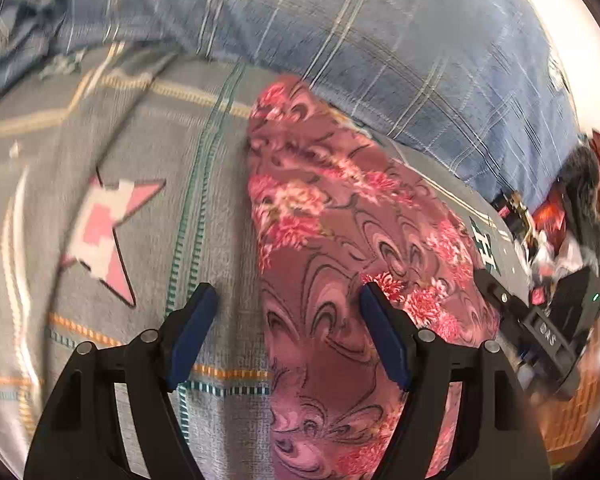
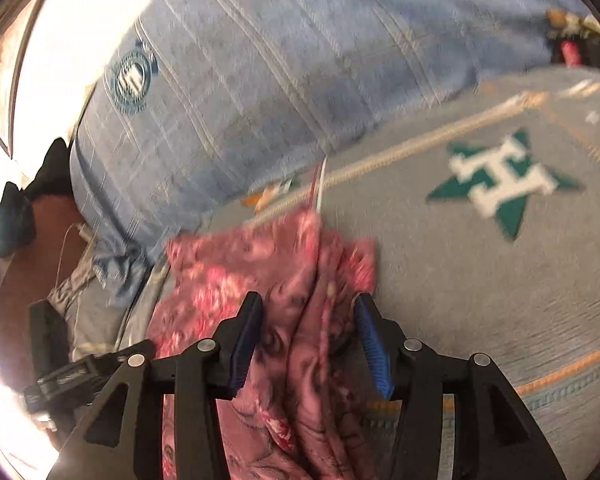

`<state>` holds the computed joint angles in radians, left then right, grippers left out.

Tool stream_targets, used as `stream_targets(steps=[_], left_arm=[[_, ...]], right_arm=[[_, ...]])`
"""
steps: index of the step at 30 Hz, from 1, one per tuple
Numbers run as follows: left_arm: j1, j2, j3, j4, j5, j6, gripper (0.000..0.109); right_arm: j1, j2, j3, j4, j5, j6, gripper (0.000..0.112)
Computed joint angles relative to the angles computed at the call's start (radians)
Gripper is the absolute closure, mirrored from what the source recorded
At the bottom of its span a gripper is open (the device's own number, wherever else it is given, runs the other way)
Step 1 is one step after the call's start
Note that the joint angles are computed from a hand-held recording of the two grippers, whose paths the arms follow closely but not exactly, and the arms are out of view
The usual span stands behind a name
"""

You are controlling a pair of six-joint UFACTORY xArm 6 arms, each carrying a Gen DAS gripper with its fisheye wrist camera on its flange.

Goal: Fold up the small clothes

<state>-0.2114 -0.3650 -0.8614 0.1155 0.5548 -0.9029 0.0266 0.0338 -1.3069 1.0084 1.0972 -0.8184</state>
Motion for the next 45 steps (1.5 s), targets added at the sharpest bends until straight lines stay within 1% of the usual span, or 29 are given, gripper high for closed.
stream_targets(steps=[1,2,4,5,7,8,9,10,11,12,13,14,15,17,18,19,21,22,23,27,29,31,33,35,37,38,40,42,45], left_arm=[[-0.006,-0.012,0.001,0.043,0.0,-0.023,0.035],[-0.012,-0.026,0.006,0.1,-0.008,-0.067,0.035],[-0.012,-0.031,0.0,0.186,-0.008,-0.124,0.035],[-0.012,-0.033,-0.006,0.217,0.012,-0.139,0.035],[-0.015,0.005,-0.041,0.238,0.066,-0.147,0.035],[-0.013,0.024,-0.053,0.228,0.078,-0.135,0.034],[-0.01,0.047,-0.062,0.198,0.075,-0.11,0.03],[-0.008,0.062,-0.07,0.179,0.077,-0.094,0.028],[-0.004,0.064,-0.071,0.186,0.074,-0.096,0.028],[-0.005,0.056,-0.074,0.188,0.085,-0.095,0.029],[-0.007,0.042,-0.069,0.195,0.088,-0.098,0.029],[-0.016,0.024,-0.068,0.225,0.097,-0.119,0.029],[-0.025,0.018,-0.067,0.253,0.096,-0.14,0.029],[-0.051,0.003,-0.065,0.302,0.096,-0.166,0.029],[-0.065,0.01,-0.076,0.309,0.109,-0.163,0.029],[-0.073,0.02,-0.087,0.304,0.123,-0.151,0.029],[-0.094,0.073,-0.129,0.265,0.18,-0.094,0.028],[-0.1,0.089,-0.137,0.268,0.194,-0.097,0.027],[-0.104,0.094,-0.137,0.286,0.196,-0.119,0.026],[-0.101,0.069,-0.119,0.282,0.191,-0.128,0.026],[-0.1,0.064,-0.115,0.276,0.191,-0.126,0.026],[-0.099,0.067,-0.117,0.283,0.191,-0.127,0.026],[-0.105,0.075,-0.124,0.3,0.199,-0.134,0.026],[-0.113,0.079,-0.13,0.328,0.209,-0.15,0.026],[-0.125,0.075,-0.131,0.356,0.226,-0.165,0.026],[-0.128,0.073,-0.133,0.357,0.233,-0.163,0.026],[-0.133,0.05,-0.127,0.342,0.246,-0.128,0.027],[-0.134,0.002,-0.099,0.314,0.231,-0.07,0.027],[-0.123,-0.08,-0.034,0.171,0.171,0.089,0.027]], right_arm=[[0.01,-0.017,0.008,0.006,-0.029,-0.042,0.09],[0.023,-0.048,0.022,0.016,-0.077,-0.1,0.098],[0.016,-0.08,0.03,0.109,-0.068,-0.188,0.101],[0.016,-0.086,0.029,0.144,-0.069,-0.201,0.103],[0.034,-0.064,0.016,0.145,-0.1,-0.169,0.103],[0.052,-0.044,0.007,0.1,-0.131,-0.128,0.103],[0.076,-0.01,-0.001,0.013,-0.171,-0.07,0.103],[0.085,0.028,-0.013,-0.043,-0.17,-0.034,0.102],[0.072,0.055,-0.036,-0.058,-0.131,0.007,0.101],[0.058,0.054,-0.043,-0.036,-0.123,0.025,0.096],[0.055,0.044,-0.048,-0.056,-0.13,0.049,0.093],[0.054,0.017,-0.035,-0.058,-0.152,0.036,0.089],[0.052,-0.015,-0.013,-0.031,-0.169,-0.007,0.089],[0.036,-0.084,0.037,0.053,-0.142,-0.151,0.089],[0.035,-0.101,0.053,0.057,-0.138,-0.187,0.089],[0.046,-0.124,0.081,0.046,-0.146,-0.223,0.089],[0.095,-0.12,0.111,-0.072,-0.179,-0.22,0.09],[0.12,-0.119,0.143,-0.099,-0.234,-0.23,0.089],[0.129,-0.134,0.159,-0.084,-0.27,-0.237,0.089],[0.097,-0.129,0.114,-0.093,-0.201,-0.158,0.088],[0.076,-0.148,0.124,-0.055,-0.171,-0.192,0.087],[0.072,-0.178,0.153,-0.042,-0.163,-0.239,0.086],[0.076,-0.189,0.181,-0.099,-0.174,-0.243,0.086],[0.07,-0.17,0.179,-0.089,-0.17,-0.225,0.078],[0.051,-0.155,0.15,-0.1,-0.126,-0.178,0.078],[0.052,-0.16,0.146,-0.115,-0.126,-0.162,0.078],[0.047,-0.184,0.147,-0.135,-0.114,-0.159,0.077],[0.023,-0.197,0.137,-0.139,-0.071,-0.16,0.077],[-0.044,-0.197,0.105,-0.14,0.064,-0.159,0.068]])
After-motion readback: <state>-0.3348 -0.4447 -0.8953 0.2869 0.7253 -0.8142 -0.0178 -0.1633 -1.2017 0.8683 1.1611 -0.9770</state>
